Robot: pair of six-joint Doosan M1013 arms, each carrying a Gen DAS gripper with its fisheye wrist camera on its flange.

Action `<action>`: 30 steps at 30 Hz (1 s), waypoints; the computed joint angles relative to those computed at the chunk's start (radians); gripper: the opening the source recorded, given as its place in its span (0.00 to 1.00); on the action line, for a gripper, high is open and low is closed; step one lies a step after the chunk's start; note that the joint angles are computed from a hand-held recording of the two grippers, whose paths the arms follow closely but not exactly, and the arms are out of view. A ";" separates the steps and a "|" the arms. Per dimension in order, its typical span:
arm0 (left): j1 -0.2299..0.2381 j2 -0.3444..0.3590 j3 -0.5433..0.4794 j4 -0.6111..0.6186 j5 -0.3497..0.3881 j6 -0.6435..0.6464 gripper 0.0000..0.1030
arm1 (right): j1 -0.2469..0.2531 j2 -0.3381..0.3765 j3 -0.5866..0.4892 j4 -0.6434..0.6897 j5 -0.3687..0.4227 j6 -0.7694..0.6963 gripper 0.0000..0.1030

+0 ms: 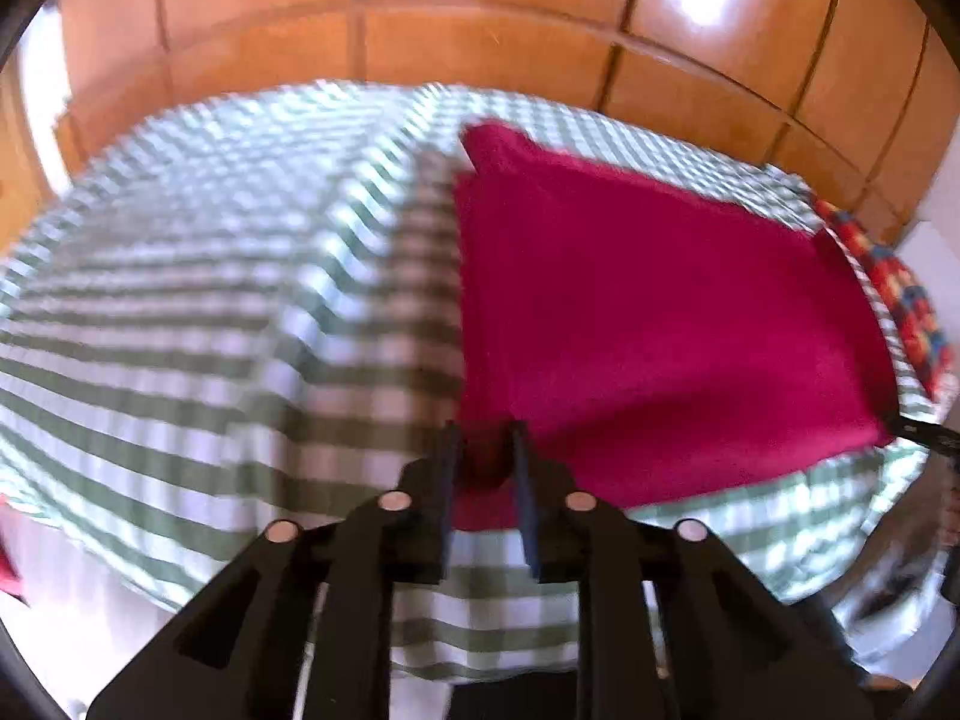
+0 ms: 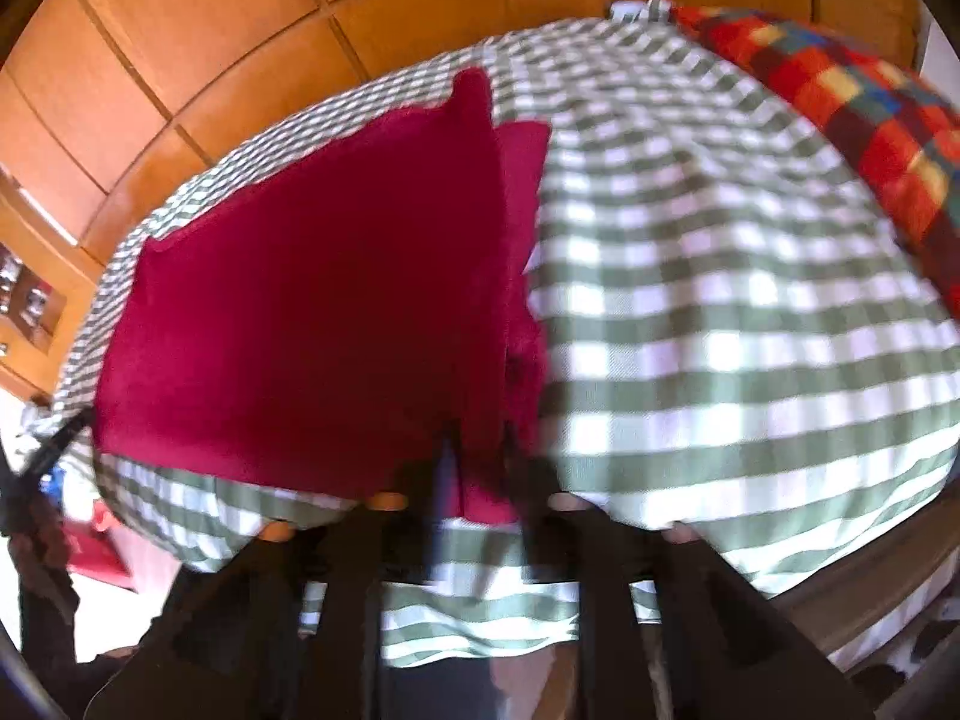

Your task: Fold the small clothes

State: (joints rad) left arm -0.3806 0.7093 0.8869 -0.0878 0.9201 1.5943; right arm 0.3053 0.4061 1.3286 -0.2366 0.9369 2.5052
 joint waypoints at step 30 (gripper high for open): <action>-0.066 0.220 -0.385 0.210 0.051 -0.022 0.44 | -0.043 0.272 -0.392 -0.106 0.162 -0.137 0.56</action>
